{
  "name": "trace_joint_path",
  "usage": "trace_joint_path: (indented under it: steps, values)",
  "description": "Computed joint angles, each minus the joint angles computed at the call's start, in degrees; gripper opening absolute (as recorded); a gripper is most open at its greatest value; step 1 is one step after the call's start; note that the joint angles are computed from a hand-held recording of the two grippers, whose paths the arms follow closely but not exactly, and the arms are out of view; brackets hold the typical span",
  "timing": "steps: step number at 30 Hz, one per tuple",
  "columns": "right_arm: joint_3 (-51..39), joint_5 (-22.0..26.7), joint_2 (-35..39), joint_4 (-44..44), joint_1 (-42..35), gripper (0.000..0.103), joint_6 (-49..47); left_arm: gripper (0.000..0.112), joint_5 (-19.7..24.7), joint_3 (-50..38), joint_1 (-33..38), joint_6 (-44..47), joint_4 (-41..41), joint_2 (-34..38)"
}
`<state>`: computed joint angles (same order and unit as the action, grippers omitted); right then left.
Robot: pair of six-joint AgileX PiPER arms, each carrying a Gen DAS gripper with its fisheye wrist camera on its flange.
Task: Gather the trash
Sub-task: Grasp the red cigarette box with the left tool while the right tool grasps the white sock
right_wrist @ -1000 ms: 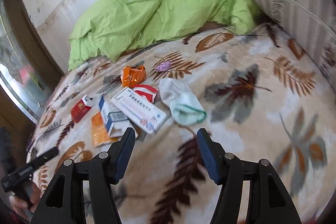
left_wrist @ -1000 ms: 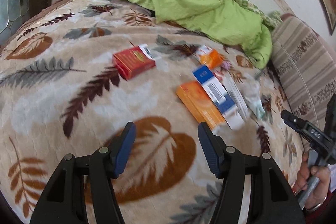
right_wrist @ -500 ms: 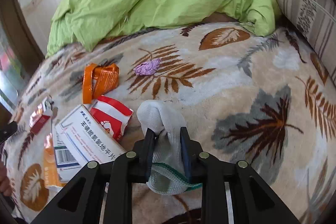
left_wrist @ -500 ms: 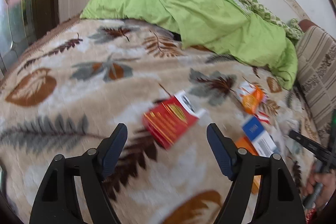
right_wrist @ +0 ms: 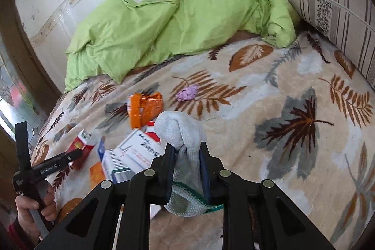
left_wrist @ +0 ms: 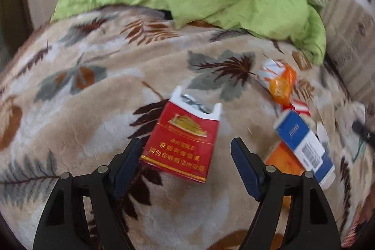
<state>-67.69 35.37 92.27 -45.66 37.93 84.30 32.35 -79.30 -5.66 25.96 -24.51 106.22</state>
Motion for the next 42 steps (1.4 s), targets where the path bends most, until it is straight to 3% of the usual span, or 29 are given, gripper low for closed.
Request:
trace_joint_path:
  steps: [3,5,7,8,15,18,24,28,32,34,36,42]
  values:
    - [-0.62,-0.30,0.85,1.37,0.42,0.021,-0.81,0.077,-2.61,0.22,-1.95,-5.97,6.20,-0.08]
    - [-1.27,0.16,1.42,1.44,0.88,0.021,-0.99,0.077,-1.99,-1.64,-2.33,-10.65,9.31,1.44]
    - [-1.86,0.79,1.80,0.93,1.41,0.021,-0.86,0.063,-0.94,-3.19,-2.56,-15.49,12.42,3.11]
    - [-2.20,1.06,1.99,0.81,1.63,0.021,-0.81,0.063,0.33,-4.47,-2.88,-18.44,15.28,4.31]
    - [-3.73,4.31,2.36,0.85,4.01,0.021,1.17,0.059,-2.84,-0.22,-3.77,-25.10,20.47,1.53]
    - [-3.68,6.17,1.57,-0.90,6.36,0.021,4.34,0.058,-4.52,3.65,-3.65,-25.55,18.91,-2.54]
    - [-5.11,12.63,1.34,-6.46,14.24,0.021,10.94,0.059,-9.01,14.18,-7.02,-35.74,28.13,-15.90]
    - [-4.70,16.35,0.73,-9.44,19.85,0.021,16.50,0.059,-8.04,22.14,-6.95,-34.63,23.43,-26.30]
    - [-4.25,18.69,0.82,-10.60,24.32,0.021,17.91,0.059,-6.24,30.60,-11.67,-48.00,36.78,-36.06]
    - [-4.48,19.13,1.09,-10.81,24.78,0.021,16.72,0.059,-5.98,33.53,-12.46,-49.03,36.94,-39.48]
    - [-4.59,20.06,1.35,-11.54,24.85,0.021,16.59,0.059,-6.06,34.18,-13.51,-50.40,38.22,-40.05]
    - [-5.14,19.74,2.28,-10.70,24.02,0.021,14.88,0.059,-7.19,34.58,-16.95,-67.61,56.56,-37.38]
